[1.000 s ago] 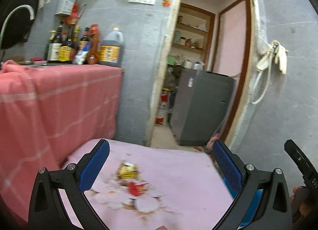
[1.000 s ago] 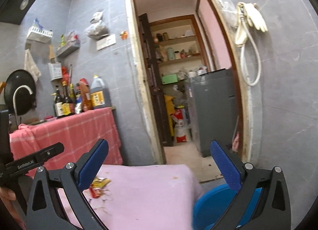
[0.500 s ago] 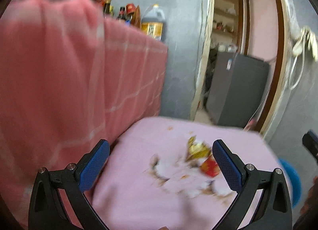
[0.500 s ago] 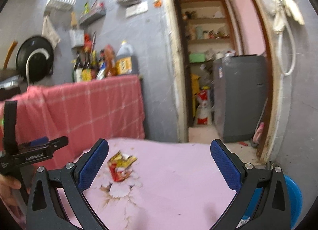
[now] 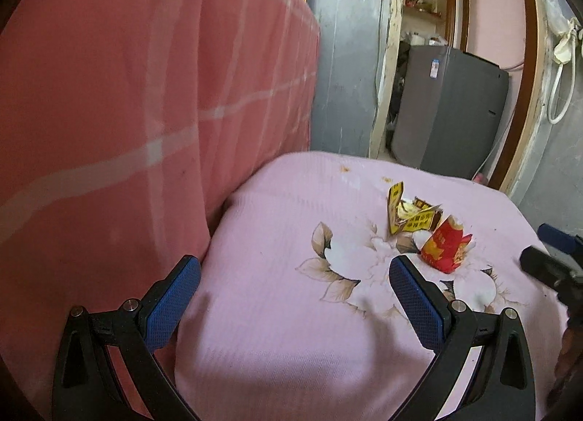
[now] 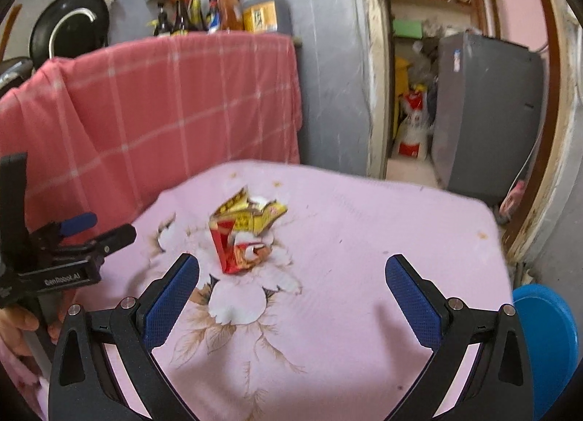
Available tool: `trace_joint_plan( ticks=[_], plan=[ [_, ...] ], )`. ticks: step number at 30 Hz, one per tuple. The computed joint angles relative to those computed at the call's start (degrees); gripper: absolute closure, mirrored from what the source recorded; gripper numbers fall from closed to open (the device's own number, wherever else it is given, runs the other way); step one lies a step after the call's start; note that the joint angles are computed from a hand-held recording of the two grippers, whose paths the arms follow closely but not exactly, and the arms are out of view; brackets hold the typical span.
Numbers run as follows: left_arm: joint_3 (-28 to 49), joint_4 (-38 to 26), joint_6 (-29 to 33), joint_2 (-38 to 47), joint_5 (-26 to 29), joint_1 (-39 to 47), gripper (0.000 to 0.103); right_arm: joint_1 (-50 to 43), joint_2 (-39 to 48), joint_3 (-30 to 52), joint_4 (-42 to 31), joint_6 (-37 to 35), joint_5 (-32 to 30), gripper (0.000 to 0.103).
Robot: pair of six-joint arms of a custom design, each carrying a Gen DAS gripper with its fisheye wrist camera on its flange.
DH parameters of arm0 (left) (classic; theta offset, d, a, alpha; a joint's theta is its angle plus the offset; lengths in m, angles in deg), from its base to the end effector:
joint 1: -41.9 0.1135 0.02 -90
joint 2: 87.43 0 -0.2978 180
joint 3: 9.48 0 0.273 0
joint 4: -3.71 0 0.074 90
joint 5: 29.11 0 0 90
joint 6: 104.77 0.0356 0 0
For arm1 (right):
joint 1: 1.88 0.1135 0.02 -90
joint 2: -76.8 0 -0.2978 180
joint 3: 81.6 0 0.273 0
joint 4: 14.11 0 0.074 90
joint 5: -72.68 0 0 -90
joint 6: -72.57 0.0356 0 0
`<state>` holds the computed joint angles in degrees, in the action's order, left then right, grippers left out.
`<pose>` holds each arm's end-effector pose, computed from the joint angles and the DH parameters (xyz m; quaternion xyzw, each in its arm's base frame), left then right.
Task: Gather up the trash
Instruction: 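Move both open tools back over the remaining wrappers on the table, then grasp the red-white wrapper with right tool while left tool grasps yellow wrapper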
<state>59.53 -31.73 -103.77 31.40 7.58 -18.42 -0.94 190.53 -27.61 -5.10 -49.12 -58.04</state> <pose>0.1969 -0.2879 0.0709 -0.2391 0.8605 0.0829 0.4420 0.3409 0.0288 0.0721 -0.3603 0.8146 0.2324 0.3906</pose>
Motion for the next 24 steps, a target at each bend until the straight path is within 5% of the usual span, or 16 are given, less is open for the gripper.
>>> trace_joint_plan(
  ticks=[17, 24],
  plan=[
    [-1.27, 1.27, 0.65, -1.02, 6.27, 3.50, 0.002, 9.00, 9.30, 14.16, -17.07, -1.66, 5.71, 0.032],
    [-3.52, 5.71, 1.85, -2.95, 7.40, 4.36, 0.002, 8.12, 10.93, 17.39, -20.33, -0.50, 2.58, 0.062]
  ],
)
